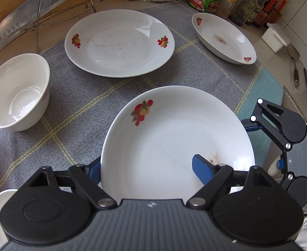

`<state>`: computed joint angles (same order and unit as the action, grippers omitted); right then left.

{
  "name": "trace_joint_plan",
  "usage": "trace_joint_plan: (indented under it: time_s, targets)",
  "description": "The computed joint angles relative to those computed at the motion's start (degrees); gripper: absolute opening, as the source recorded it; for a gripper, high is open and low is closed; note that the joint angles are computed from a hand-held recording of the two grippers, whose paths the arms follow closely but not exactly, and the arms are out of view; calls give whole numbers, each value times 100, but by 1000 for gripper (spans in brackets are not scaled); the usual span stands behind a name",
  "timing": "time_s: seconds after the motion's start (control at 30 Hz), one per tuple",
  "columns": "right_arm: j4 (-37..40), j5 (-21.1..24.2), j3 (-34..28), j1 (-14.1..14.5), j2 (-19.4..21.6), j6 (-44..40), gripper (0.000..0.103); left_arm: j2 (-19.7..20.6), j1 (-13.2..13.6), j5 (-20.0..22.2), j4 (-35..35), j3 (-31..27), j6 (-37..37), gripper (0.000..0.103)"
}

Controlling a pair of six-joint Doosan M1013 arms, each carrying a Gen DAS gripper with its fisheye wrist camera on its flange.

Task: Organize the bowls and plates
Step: 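Carry the fruit-print plate with the left tool over the plate by the green jar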

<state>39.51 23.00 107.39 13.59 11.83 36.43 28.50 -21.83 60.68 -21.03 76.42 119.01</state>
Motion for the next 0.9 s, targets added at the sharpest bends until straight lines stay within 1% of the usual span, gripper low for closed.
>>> trace_joint_plan:
  time_s: [0.1,0.37,0.6,0.9]
  targets:
    - [180,85,-9,-91,-21,-245,103,11,-45,-21,55,-43,-80,85]
    - [359,237,22,-342,-106,-666,103,102,-205,-22,122,-244,-290,85]
    - [465,388,51,-599,-188,-897,103,241,-362,26,165,-510,-393,85]
    - [480,429,98,-903,-300,-1012,103,465,-564,128,197,-916,-392,85]
